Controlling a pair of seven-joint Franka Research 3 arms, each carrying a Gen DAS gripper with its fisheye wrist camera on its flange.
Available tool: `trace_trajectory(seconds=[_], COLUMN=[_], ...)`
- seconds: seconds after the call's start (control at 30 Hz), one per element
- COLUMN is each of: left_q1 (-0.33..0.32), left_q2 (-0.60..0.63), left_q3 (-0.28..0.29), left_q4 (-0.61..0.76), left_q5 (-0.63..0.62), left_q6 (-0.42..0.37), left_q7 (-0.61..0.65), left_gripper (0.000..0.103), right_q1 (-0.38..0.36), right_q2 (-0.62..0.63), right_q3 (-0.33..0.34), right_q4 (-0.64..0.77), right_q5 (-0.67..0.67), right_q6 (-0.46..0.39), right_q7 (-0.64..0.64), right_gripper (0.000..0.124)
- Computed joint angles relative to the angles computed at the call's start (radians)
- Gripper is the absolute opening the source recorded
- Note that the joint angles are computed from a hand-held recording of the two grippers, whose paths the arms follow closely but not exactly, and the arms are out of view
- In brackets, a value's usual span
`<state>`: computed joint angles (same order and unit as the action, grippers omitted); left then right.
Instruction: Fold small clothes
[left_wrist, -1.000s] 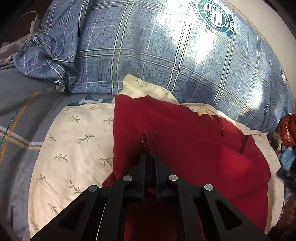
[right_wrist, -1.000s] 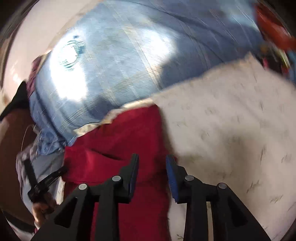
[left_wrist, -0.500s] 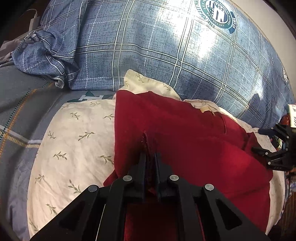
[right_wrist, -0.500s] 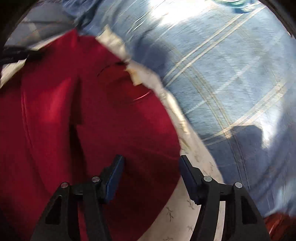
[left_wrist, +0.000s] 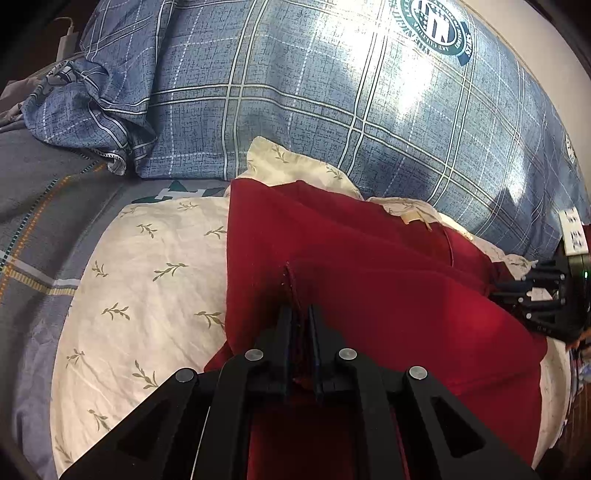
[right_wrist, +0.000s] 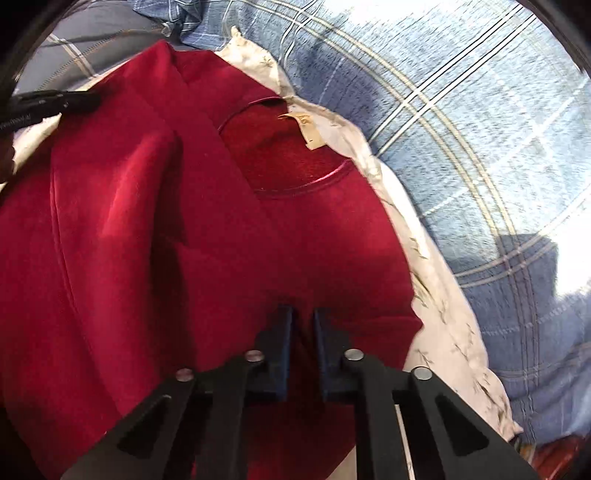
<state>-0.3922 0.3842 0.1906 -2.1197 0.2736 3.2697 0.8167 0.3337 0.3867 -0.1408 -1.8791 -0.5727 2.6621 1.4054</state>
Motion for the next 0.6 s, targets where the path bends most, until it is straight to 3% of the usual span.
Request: trace_trajectory(seconds=[0.1,0.17,0.2,0.33,0.47,0.5,0.53,0.6], left_q1=[-0.051,-0.157,-0.173,-0.103,-0.159,-0.165,-0.169,-0.230], left_q2=[-0.017,-0.024,-0.025,-0.011,0.018,0.017,0.014,0.010], left_q3=[0.055,0.158,0.173,0.094,0.147,0.152,0.157,0.220], left_q4=[-0.033,-0.060,-0.066,-0.045,-0.011,-0.010,-0.013,-0.025], left_q5=[-0.021,-0.074,-0.094,-0.124,-0.145,-0.142,-0.140,-0.147], left_q6=[0.058,0.100,0.109,0.058,0.020,0.021,0.025,0.030], left_q7=[0.007,0.039,0.055,0.085,0.080,0.076,0.073,0.070], left_gripper=[0.008,0.008,0.008,0.008,0.008,0.008,0.008,0.008], right_q1=[0.039,0.051,0.059,0.037,0.002,-0.001,-0.003,-0.006], right_q2=[-0.052,-0.078,-0.092,-0.104,-0.040,-0.052,-0.071,-0.144], right_q3=[-0.052,-0.081,-0.103,-0.129,-0.091,-0.090,-0.090,-0.096], right_q4=[-0.072,-0.086,-0.089,-0.081,-0.034,-0.051,-0.070,-0.134], right_q5=[-0.123,-0.215,-0.279,-0.392,-0.390,-0.407,-0.429,-0.507], right_q6=[0.068,0.089,0.099,0.122,0.059,0.073,0.091,0.128], right_q7=[0.126,0.241,0.328,0.582,0.667,0.700,0.738,0.862], right_gripper=[0.004,0.004,0.004,0.004,0.008,0.014,0.027,0.046])
